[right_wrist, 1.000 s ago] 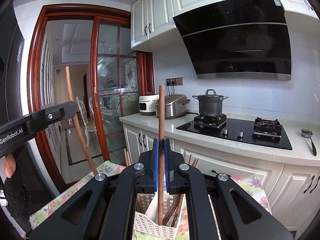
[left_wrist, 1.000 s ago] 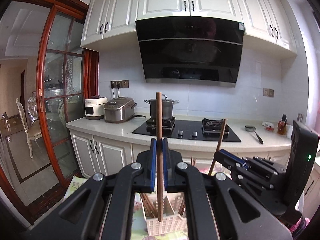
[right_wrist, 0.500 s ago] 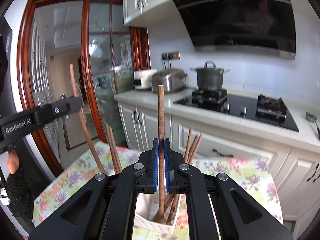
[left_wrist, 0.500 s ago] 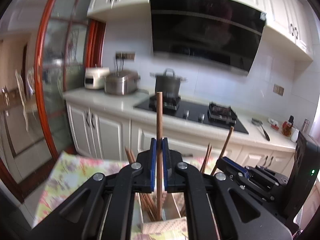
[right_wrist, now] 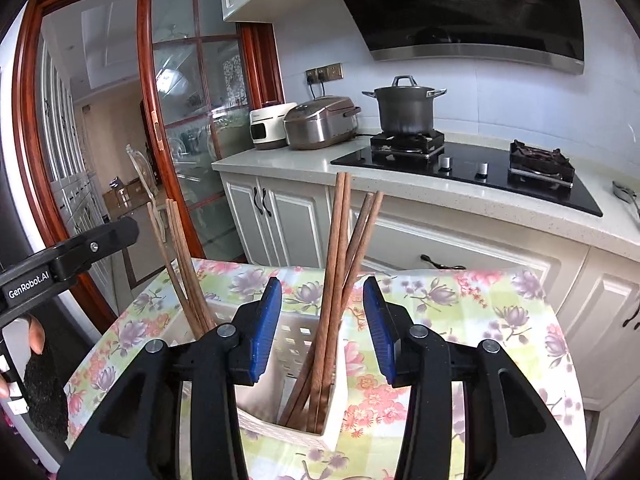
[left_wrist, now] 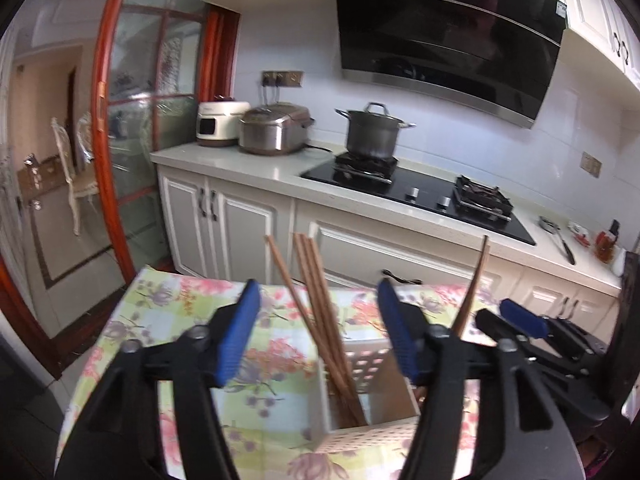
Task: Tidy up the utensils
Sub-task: 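Lower the chopsticks into the caddy and open both tools, then move both open tools down toward the white spoons on the table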
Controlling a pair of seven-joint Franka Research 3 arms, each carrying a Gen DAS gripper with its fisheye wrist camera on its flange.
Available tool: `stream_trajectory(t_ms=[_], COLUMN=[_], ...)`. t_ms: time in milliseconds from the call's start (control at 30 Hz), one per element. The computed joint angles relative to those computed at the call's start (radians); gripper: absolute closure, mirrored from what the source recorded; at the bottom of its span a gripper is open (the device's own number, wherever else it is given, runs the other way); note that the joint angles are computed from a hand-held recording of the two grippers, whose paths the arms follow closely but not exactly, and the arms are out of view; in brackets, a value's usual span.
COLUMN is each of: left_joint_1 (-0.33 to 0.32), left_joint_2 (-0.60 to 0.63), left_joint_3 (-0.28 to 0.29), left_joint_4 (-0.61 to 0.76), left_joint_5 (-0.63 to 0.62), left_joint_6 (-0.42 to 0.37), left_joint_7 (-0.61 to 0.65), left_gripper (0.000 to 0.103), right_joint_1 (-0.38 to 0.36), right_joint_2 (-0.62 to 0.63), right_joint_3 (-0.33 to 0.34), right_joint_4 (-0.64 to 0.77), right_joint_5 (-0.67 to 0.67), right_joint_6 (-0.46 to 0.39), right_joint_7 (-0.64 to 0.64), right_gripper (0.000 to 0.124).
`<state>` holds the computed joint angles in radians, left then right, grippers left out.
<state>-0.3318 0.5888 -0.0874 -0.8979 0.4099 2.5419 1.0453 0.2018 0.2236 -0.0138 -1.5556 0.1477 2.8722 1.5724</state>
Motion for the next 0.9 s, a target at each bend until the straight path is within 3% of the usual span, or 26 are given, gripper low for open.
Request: stream_trajectory(t_ms=[67, 133, 233, 367, 467, 567, 700, 900], left_joint_1=[-0.021, -0.048, -0.076, -0.093, -0.076, -0.047, 0.003, 0.075], left_joint_2=[-0.032, -0.087, -0.188, -0.339, -0.439, -0.520, -0.583, -0.635], left_joint_3=[0.040, 0.088, 0.131, 0.156, 0.138, 0.107, 0.057, -0.013], left_joint_4=[-0.045, -0.126, -0.267, -0.474, -0.617, -0.746, -0.864, -0.984], left_joint_5=[0.054, 0.155, 0.321, 0.540, 0.641, 0.702, 0.649, 0.623], left_joint_6=[0.014, 0.047, 0.100, 0.177, 0.230, 0.274, 0.303, 0.307], left_joint_7=[-0.056, -0.144, -0.276, -0.471, -0.567, -0.639, -0.642, -0.664], left_gripper=[0.026, 0.013, 0.005, 0.005, 0.005, 0.005, 0.005, 0.005], right_joint_1=[0.007, 0.019, 0.037, 0.031, 0.000, -0.007, -0.088, -0.102], right_joint_2=[-0.016, -0.041, -0.100, -0.199, -0.267, -0.321, -0.381, -0.423], right_joint_3=[-0.009, -0.024, -0.041, -0.032, 0.002, 0.025, 0.107, 0.144], right_joint_4=[-0.021, -0.048, -0.125, -0.265, -0.369, -0.455, -0.557, -0.653], right_joint_5=[-0.017, -0.058, -0.136, -0.243, -0.283, -0.190, -0.200, -0.122], right_joint_6=[0.016, 0.038, 0.093, 0.173, 0.222, 0.249, 0.269, 0.265], right_joint_7=[0.016, 0.047, 0.101, 0.175, 0.214, 0.156, 0.200, 0.174], right_gripper=[0.082, 0.074, 0.066, 0.060, 0.057, 0.057, 0.057, 0.057])
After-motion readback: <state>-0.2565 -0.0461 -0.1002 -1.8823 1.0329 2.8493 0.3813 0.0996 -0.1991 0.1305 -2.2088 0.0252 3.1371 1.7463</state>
